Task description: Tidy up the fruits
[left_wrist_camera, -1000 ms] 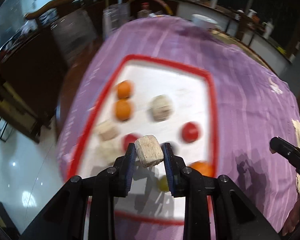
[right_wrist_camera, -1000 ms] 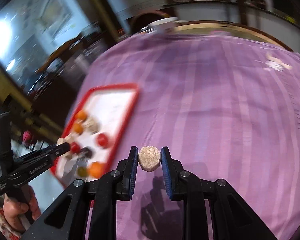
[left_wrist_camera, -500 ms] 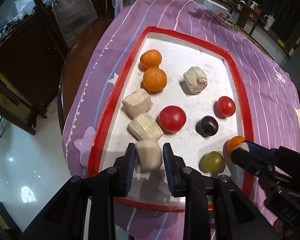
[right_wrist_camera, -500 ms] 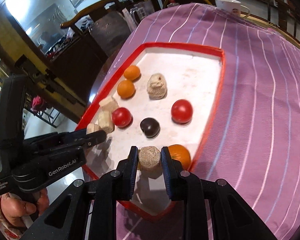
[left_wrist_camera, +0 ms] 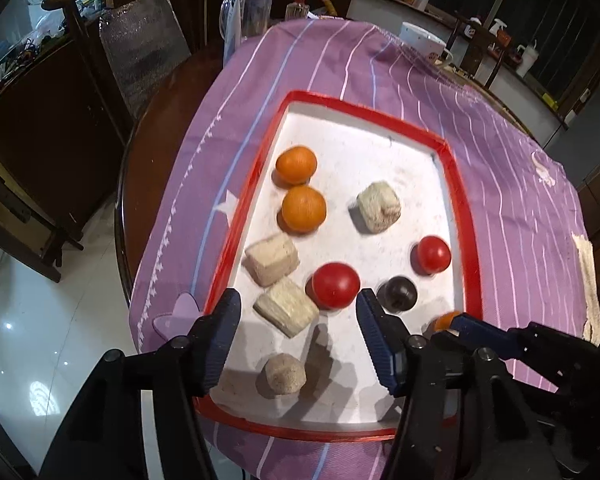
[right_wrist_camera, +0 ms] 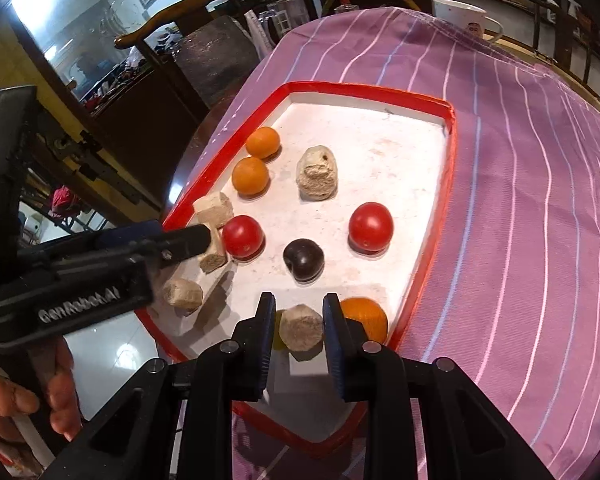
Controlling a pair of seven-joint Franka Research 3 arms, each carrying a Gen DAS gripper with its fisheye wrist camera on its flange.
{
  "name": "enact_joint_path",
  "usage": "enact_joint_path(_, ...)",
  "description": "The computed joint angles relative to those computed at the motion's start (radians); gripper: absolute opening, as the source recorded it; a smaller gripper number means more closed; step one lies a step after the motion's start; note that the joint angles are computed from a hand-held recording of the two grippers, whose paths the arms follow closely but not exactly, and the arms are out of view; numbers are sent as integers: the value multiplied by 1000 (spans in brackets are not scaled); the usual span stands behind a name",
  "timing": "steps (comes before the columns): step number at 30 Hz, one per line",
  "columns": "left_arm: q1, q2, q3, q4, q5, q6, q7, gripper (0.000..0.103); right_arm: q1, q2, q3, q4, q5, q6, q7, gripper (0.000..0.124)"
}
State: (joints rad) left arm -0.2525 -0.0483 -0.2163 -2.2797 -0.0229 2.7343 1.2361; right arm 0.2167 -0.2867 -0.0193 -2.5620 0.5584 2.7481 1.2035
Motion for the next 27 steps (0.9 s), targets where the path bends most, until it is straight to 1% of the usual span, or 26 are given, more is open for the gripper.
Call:
enact_joint_path(3, 4, -11, 4, -2, -6, 11, 4, 64, -12, -24, 7, -11, -16, 11, 30, 27)
enact_joint_path(6, 10, -32, 5, -11, 29, 27, -21, 65, -24, -54, 18, -24, -42, 28, 75, 27)
enact_joint_path(9, 23, -63, -1, -26, 116, 42, -90, 69, -45, -79, 40, -35, -88, 50, 144, 27)
enact_joint_path(13, 49, -120, -21, -51, 269, 57, -215, 73, -48, -92, 39, -31, -126, 61, 188, 27)
enact_joint_path(14, 56, -131, -27, -55, 306, 60, -246, 75, -44, -94, 34, -30, -128, 64, 189, 28)
enact_joint_path(16, 87, -166, -60, -66, 425, 60, -355, 78, -37, -108, 27, -35, -133, 69, 186, 28)
enact_joint_path(19, 152, -218, -135, -68, 652, 41, -587, 80, -27, -140, 12, -55, -136, 70, 161, 28)
enact_joint_path(20, 181, -244, -171, -68, 746, 26, -693, 82, -28, -154, 8, -64, -139, 69, 155, 28)
enact_joint_path(22, 224, -298, -232, -72, 898, -2, -890, 91, -23, -183, -13, -83, -127, 64, 131, 28)
enact_joint_path(23, 236, -324, -252, -75, 953, -16, -967, 100, -23, -198, -24, -93, -121, 58, 120, 28)
enact_joint_path(24, 251, -356, -279, -78, 1015, -36, -1054, 103, -25, -209, -31, -102, -116, 55, 110, 28)
enact_joint_path(26, 265, -418, -328, -76, 1119, -89, -1190, 103, -37, -240, -41, -123, -113, 45, 95, 28)
enact_joint_path(27, 256, -430, -333, -71, 1137, -113, -1210, 103, -44, -254, -44, -130, -112, 38, 89, 28)
